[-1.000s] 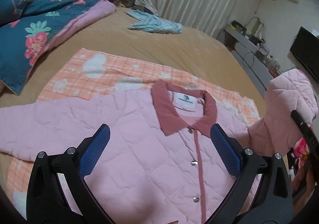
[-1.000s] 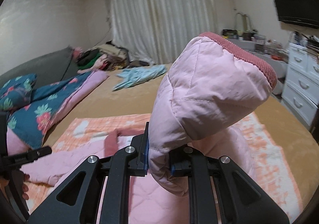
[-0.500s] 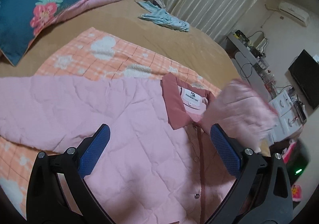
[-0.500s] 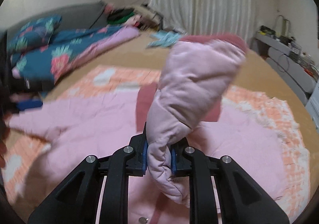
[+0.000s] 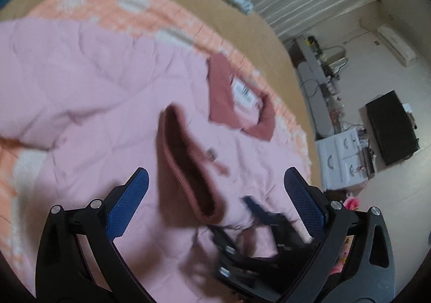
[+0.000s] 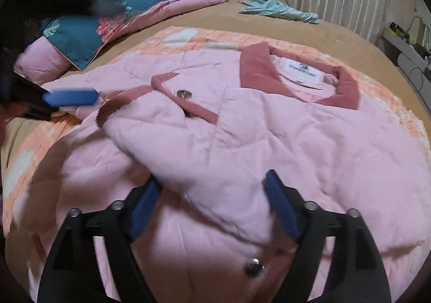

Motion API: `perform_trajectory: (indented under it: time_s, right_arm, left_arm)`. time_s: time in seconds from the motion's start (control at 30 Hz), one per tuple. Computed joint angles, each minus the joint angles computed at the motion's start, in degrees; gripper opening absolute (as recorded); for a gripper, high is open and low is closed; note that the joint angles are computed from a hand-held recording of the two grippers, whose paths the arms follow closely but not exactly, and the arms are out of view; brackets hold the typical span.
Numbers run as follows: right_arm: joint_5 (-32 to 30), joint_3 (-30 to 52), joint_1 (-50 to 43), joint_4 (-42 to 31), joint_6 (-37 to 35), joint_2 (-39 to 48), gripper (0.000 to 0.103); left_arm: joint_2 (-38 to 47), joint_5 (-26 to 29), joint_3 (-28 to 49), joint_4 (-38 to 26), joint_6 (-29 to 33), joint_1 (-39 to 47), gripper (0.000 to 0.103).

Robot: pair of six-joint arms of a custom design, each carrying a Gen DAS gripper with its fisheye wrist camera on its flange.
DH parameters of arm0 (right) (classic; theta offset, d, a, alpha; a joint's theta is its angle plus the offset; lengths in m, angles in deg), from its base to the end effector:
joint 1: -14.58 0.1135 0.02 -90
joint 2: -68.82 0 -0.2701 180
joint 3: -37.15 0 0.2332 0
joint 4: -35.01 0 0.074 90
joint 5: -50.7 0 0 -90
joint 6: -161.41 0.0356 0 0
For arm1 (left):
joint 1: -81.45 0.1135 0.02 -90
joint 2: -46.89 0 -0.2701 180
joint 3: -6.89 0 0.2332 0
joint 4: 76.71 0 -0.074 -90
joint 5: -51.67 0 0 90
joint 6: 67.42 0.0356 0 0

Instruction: Fold large clothes

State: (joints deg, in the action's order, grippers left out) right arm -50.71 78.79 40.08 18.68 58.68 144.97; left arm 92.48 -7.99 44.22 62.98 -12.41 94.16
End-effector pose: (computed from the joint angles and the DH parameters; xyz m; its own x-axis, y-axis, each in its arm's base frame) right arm 0.1922 0.0995 0.1592 -0.5648 -0.5087 -0.6498 -0.6758 0.7370 0.0105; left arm 0.1318 0.0113 0.1944 -0.6773 -0.6601 -0.3249 -0.3078 0.6554 -0.6897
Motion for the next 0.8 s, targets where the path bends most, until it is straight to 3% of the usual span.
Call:
perform_trajectory:
  time_s: [0.07, 0.2, 0.23, 0.27, 0.3, 0.37, 0.4, 0.57, 0.7, 0.8]
  right_arm:
    - [-5.12, -2.15, -5.68, -1.96, -2.32, -4.68, 0.096]
    - [-14.87, -0.92, -21.67, -12.12, -10.54, -10.07, 0.096]
    - [-16.14, -0.2, -26.33, -14.12, -13.09, -10.3, 0.096]
    - [-17.53, 0.57, -30.48, -15.66, -15.4, -10.08, 0.096]
    - [-19.12, 1.51, -34.91, -17.1, -18.04, -9.67, 0.096]
    - [-21.71, 2.79, -41.97, -17.72, -21.56, -8.47, 0.096]
    - [-23.18, 4.06, -46.5, -18.17, -23.16, -7.41, 0.096]
    - [-23.6, 9.63, -56.42, -15.65, -23.16, 1.7, 0.096]
    - [-22.87, 12.4, -58.09, -15.16, -21.75, 5.69, 0.096]
    - [-21.53, 12.88, -56.15, -14.16, -19.89, 6.9, 0.096]
  left_arm:
    - [1.82, -2.2, -2.34, 2.3, -2.32, -3.28, 0.094]
    - [6.4, -4.02, -6.44, 10.24, -7.87, -9.65, 0.093]
    - [7.45, -6.8, -7.35, 12.51, -10.38, -12.82, 0.092]
    - [8.5, -10.17, -7.49, 13.39, -11.97, -15.62, 0.082]
    - [9.56, -13.5, -7.33, 13.98, -13.06, -18.35, 0.062]
    - [11.62, -17.49, -7.66, 17.0, -14.53, -23.2, 0.03]
    - [12.36, -19.49, -7.27, 17.48, -14.36, -25.3, 0.02]
    - [8.28, -30.9, 1.76, 7.2, -8.08, -30.52, 0.014]
    - [6.26, -33.87, 6.82, 2.71, -2.27, -27.03, 0.014]
    - [7.83, -34.66, 5.39, 3.2, 0.83, -25.12, 0.014]
